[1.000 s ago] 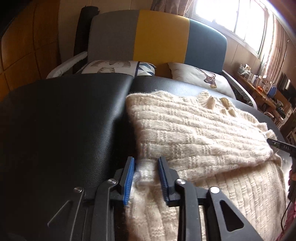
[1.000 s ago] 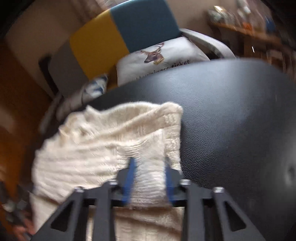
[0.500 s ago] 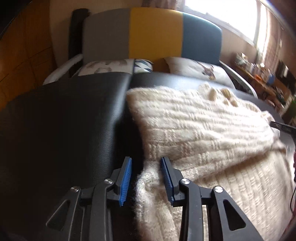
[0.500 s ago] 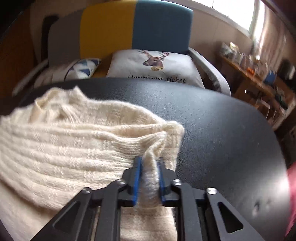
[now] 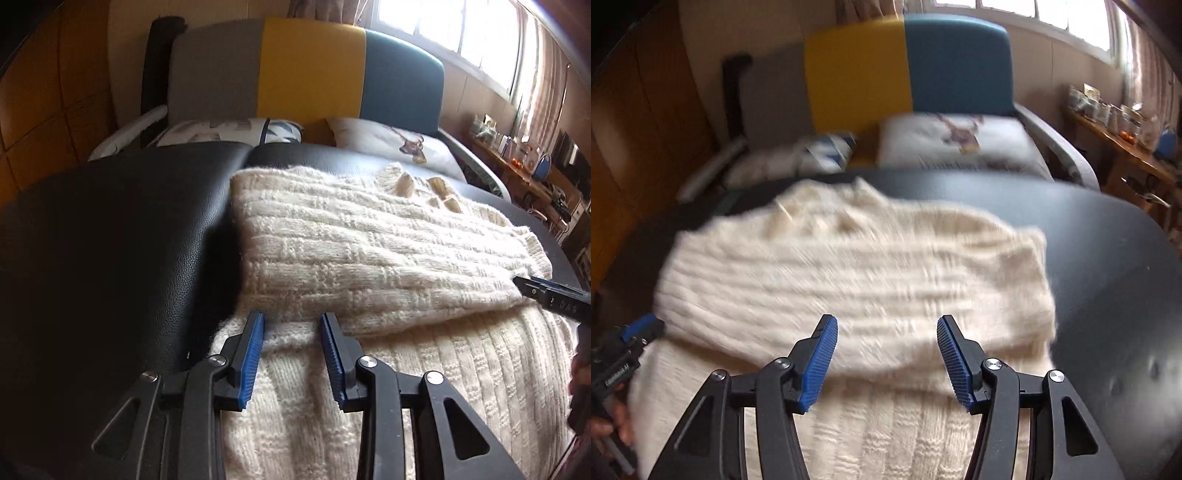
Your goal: Fold clothes
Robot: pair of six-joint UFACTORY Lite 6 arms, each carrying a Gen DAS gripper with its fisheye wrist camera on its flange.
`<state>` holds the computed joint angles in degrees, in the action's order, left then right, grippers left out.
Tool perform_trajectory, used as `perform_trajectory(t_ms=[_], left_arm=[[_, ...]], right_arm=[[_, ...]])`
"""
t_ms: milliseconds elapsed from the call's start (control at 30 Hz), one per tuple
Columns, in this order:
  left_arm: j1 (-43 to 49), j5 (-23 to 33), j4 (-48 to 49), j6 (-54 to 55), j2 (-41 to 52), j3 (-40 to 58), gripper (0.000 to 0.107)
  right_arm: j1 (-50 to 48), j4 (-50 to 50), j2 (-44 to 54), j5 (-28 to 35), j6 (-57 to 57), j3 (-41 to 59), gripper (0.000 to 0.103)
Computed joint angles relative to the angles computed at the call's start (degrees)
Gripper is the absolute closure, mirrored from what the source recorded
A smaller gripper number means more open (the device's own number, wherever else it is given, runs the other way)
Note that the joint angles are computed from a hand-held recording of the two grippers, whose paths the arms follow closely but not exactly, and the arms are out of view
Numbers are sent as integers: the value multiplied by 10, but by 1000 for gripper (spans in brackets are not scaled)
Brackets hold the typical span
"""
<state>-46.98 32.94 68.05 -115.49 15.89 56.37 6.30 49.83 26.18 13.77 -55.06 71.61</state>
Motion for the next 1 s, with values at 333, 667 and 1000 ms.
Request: perform_trajectory(t_ms=[333,667,1000], left_arm=[[-19,-55,-17,-101,-260,-215,74],[-297,-11,-102,-189,-616,-493,74],[-475,11,104,-540,-441,-447,64]], right_arm=[[-88,182,-83,100,-180,-100,33],[-500,74,-207,460,-281,-287,23],[-646,-16,-45,631,-324,-240,23]])
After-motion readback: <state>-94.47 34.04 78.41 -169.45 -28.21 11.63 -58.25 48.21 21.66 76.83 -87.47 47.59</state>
